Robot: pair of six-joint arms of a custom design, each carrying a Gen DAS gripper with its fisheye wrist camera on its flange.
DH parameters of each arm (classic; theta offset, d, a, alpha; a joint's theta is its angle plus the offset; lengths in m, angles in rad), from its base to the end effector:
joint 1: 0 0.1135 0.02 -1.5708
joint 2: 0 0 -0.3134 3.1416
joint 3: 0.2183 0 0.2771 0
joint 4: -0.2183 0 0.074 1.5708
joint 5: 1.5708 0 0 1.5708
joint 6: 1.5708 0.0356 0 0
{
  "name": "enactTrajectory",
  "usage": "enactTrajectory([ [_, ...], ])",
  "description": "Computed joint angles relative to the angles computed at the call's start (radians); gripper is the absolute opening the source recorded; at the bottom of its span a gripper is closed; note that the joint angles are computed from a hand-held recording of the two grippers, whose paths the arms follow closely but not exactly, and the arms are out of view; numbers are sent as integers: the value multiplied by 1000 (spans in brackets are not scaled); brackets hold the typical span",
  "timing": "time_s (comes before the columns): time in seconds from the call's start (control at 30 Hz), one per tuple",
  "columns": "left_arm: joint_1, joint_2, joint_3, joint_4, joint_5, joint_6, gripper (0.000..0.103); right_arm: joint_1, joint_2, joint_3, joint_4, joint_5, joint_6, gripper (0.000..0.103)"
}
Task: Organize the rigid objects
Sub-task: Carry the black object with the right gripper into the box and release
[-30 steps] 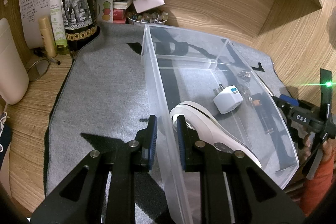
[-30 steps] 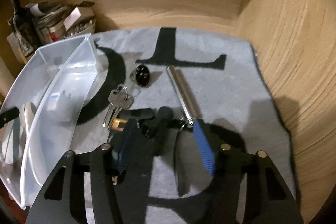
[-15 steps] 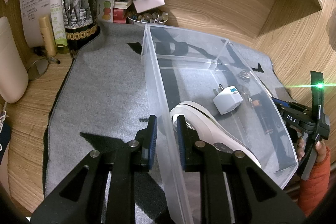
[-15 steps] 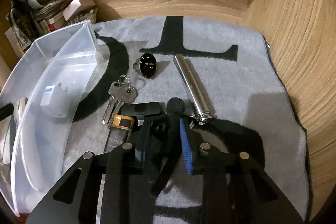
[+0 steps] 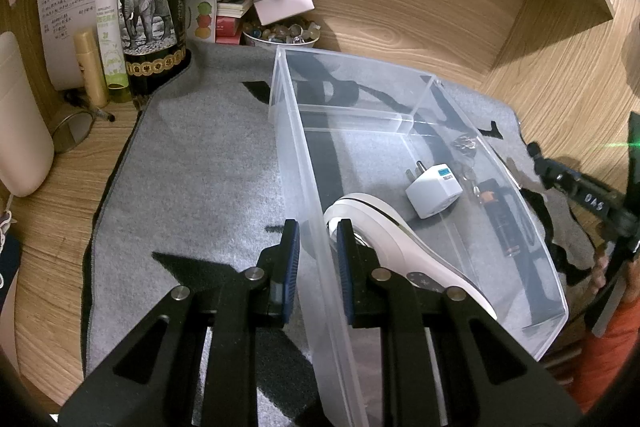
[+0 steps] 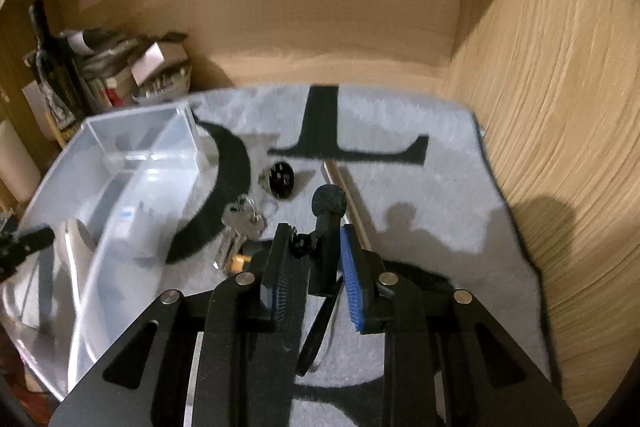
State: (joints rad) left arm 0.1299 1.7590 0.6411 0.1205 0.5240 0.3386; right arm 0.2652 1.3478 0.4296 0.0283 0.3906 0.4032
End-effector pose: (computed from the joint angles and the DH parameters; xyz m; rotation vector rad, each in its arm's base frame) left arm 0.3075 0.0222 0.1163 0.4444 2.3978 -0.4678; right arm 0.2255 0.0472 0.1576 0.3295 2.3559 -0.1677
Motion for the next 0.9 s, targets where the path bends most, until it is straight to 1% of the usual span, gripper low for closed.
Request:
enactTrajectory([
  [0.17, 2, 0, 0, -1, 1, 2, 18, 43, -59, 21, -31, 43, -12, 22],
  [0.37, 0, -1, 0, -1, 0, -1, 18, 101, -77, 54, -32, 69, -24, 22],
  [0.53, 0, -1, -1, 0, -1, -1, 18, 147, -51, 88, -9, 67, -47, 22],
  [0.9, -1, -1, -1, 0, -1, -2, 18, 235, 48, 149, 57, 16, -81, 22],
])
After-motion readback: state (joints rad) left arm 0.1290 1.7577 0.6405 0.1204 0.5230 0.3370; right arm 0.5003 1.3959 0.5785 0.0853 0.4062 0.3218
